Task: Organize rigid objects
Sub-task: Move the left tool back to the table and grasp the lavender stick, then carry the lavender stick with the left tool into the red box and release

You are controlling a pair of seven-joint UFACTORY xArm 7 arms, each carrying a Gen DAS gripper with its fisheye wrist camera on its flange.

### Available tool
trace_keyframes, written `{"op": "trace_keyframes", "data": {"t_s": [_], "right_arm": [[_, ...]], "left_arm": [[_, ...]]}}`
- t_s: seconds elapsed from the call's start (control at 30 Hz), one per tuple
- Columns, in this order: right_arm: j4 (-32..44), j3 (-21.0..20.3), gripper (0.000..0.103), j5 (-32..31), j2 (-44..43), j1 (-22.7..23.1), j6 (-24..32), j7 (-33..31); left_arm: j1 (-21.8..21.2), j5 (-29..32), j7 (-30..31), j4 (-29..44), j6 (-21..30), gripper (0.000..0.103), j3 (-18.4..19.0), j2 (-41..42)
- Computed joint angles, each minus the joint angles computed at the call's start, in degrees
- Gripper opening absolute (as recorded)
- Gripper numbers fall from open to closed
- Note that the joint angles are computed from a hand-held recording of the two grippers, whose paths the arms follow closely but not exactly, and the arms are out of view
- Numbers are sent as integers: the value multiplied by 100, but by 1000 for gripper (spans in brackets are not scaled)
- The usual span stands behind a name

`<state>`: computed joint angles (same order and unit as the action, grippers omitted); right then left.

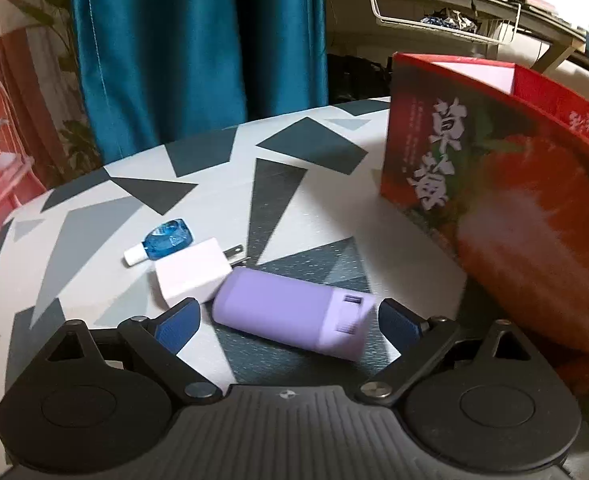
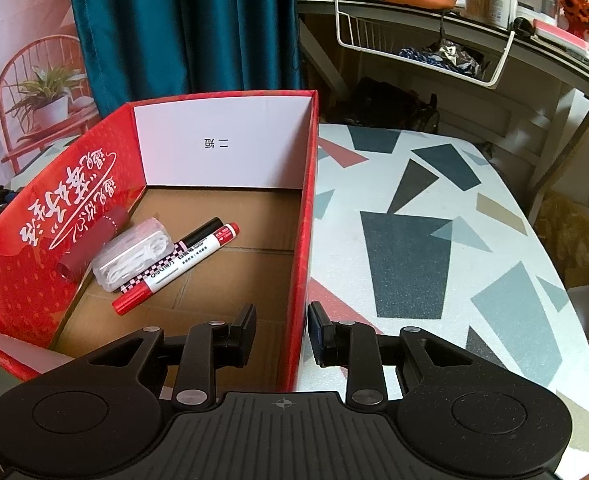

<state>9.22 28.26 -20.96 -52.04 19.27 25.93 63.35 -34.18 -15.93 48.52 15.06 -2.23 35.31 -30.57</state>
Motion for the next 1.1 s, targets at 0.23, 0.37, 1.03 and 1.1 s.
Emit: {"op": "trace_keyframes", "data": {"t_s": [0.23, 0.37, 1.03, 1.1], "right_arm": [[27, 18, 27, -21, 30, -13, 5, 10], [35, 0, 27, -20, 36, 0, 23, -4], [49, -18, 28, -19, 78, -26, -5, -55], [48, -19, 28, -16, 73, -17, 7, -59]], "left_arm": [[-399, 7, 305, 48, -9, 97, 367, 84], [-761, -105, 327, 202, 2, 97, 715, 155], [-509, -504, 226, 297, 128, 91, 240, 402], [-161, -489, 58, 225, 198, 91, -135, 378]]}}
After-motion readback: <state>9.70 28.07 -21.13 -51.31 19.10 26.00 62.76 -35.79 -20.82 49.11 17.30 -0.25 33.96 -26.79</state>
